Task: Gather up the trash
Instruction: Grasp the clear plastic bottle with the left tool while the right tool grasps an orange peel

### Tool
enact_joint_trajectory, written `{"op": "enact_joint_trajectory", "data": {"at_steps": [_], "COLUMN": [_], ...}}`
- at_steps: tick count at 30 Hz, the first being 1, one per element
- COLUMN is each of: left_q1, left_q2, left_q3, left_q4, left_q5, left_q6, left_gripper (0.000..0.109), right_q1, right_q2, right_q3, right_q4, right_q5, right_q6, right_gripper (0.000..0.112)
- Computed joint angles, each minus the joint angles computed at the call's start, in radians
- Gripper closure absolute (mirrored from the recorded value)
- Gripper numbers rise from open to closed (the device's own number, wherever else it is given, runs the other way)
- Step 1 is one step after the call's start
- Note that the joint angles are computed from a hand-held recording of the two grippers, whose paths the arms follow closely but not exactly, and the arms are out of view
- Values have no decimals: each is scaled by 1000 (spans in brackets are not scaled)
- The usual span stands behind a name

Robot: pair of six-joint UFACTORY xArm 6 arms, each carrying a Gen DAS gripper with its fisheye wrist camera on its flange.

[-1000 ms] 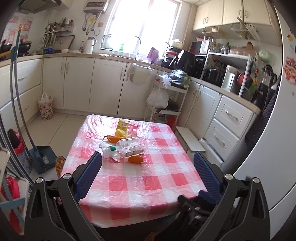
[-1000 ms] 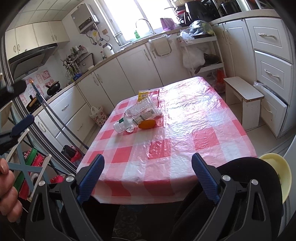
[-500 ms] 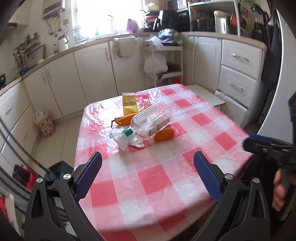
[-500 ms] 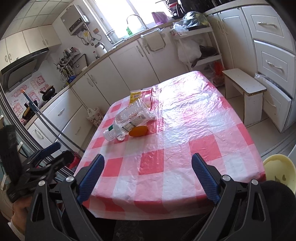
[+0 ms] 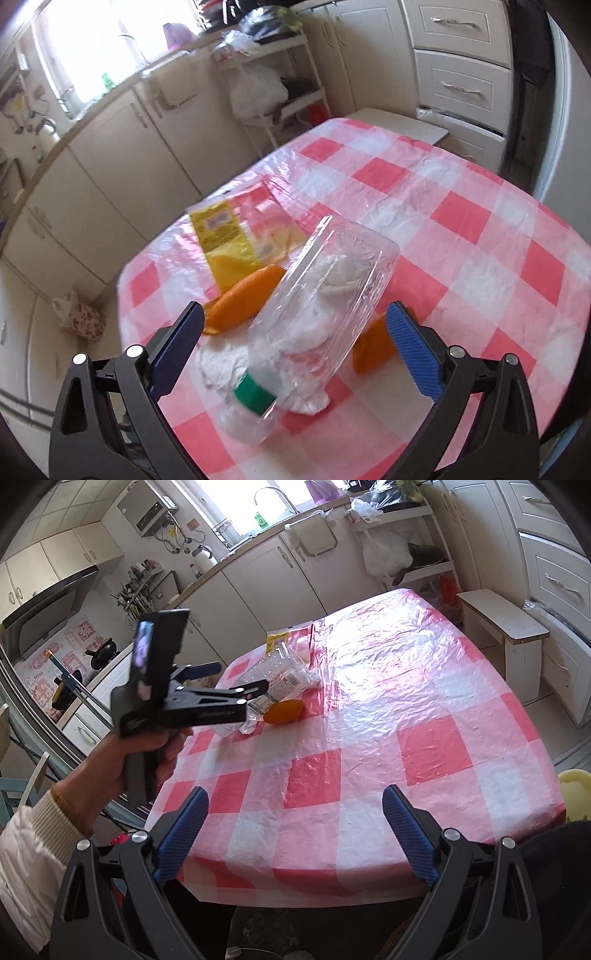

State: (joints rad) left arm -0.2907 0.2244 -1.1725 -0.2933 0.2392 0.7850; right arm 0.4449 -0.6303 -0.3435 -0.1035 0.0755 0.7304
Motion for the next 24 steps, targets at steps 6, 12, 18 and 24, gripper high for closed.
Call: {"op": "enact_joint_trajectory", "data": {"at_steps": [6,12,18,24], "left_q1": [5,92,212,289], "left_q2": [14,-40,-223,-263], "left_q3": [-53,-72,86,160], "left_q4": [-31,-246,-443,-555], "left_q5": [147,308,355,363], "left_q6": [-25,-52,-28,1], "left_gripper": [51,55,55,54], "right_q1": [21,27,5,-13], "right_q2": [17,140,351,571], "right_q3": [-10,-169,-405,-591], "right_q4": [187,398,252,199], "right_q5": [-3,125,215,265], "right_q6": [-149,-444,-604,-716], "right_gripper": [21,21,21,33]}}
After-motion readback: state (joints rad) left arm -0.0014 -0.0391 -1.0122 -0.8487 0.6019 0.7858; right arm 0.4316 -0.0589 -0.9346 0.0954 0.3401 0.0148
